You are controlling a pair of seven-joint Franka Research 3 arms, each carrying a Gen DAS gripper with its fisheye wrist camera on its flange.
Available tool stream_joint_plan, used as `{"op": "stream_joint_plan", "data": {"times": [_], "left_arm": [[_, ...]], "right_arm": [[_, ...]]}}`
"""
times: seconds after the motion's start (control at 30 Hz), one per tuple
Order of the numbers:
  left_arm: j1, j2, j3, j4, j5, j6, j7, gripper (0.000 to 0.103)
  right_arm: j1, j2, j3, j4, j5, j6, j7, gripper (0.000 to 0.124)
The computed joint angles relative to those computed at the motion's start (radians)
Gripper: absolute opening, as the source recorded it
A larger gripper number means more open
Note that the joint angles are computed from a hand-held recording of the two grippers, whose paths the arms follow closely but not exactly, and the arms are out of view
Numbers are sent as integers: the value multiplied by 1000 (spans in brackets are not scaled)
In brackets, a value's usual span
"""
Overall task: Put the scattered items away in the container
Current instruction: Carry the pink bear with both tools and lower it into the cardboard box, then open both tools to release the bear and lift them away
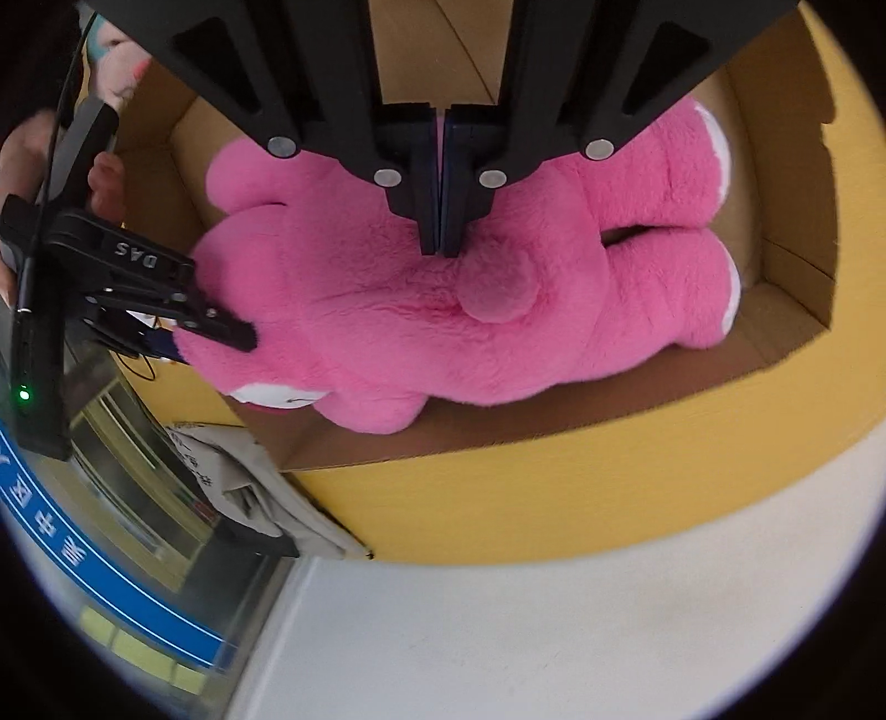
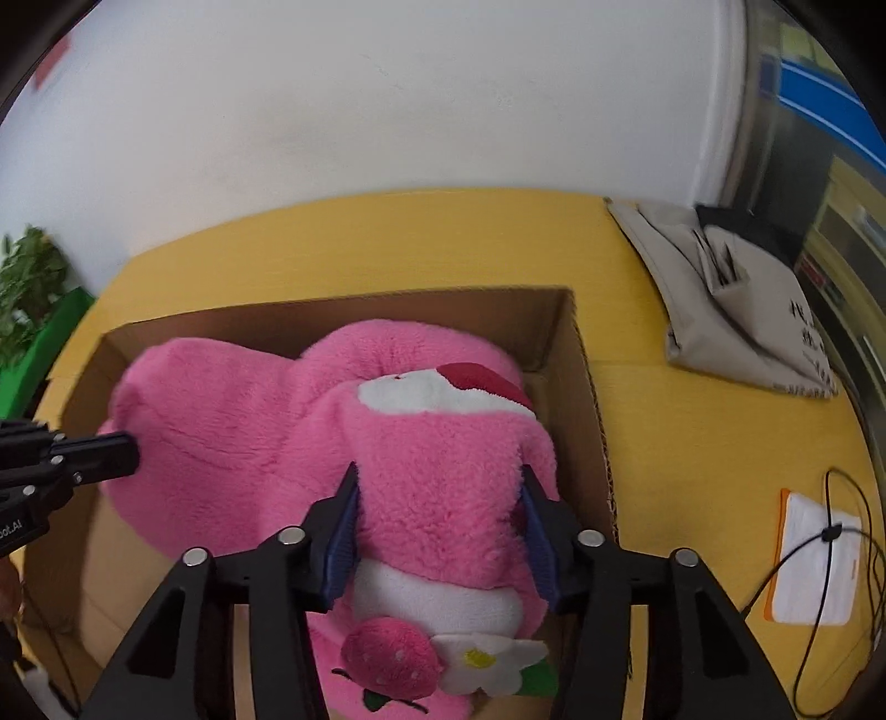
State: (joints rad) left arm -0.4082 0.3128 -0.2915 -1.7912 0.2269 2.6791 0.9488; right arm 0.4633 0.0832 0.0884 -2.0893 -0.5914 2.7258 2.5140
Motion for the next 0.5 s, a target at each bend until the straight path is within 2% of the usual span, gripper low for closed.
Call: {"op": "stream_joint_plan", "data": {"times": [0.07, 0.13, 0.17, 0.23, 0.3, 0.4, 0.43, 0.47, 0.5], "left_arm": [[7, 14, -3, -6, -10, 47, 4, 1], [20, 14, -14, -12, -36, 64, 18, 1], [22, 7, -17, -22, -44, 70, 19, 1], [13, -16, -13, -46, -34, 79, 12, 1], [-27, -65, 20, -82, 45, 60, -56, 6], [-65, -205, 46, -197, 201, 54, -212, 32], [-65, -257, 41, -238, 251, 56, -263, 51], [-59, -310, 31, -278, 294, 62, -312, 62], [-51, -382, 15, -334, 345, 75, -377, 68]], "right_arm": [[-5, 3, -15, -9, -44, 55, 59, 75], [-4, 22, -29, 9, -111, 64, 89, 82], [-2, 29, -31, 18, -124, 56, 89, 91], [8, 9, -34, 5, -160, 34, 116, 97], [-2, -40, -23, -47, -146, 62, 105, 98], [-35, -160, 9, -154, -187, 98, 149, 103], [-44, -207, 23, -192, -192, 111, 156, 103], [-50, -265, 36, -238, -187, 125, 151, 103], [-52, -322, 49, -281, -177, 133, 140, 103]]}}
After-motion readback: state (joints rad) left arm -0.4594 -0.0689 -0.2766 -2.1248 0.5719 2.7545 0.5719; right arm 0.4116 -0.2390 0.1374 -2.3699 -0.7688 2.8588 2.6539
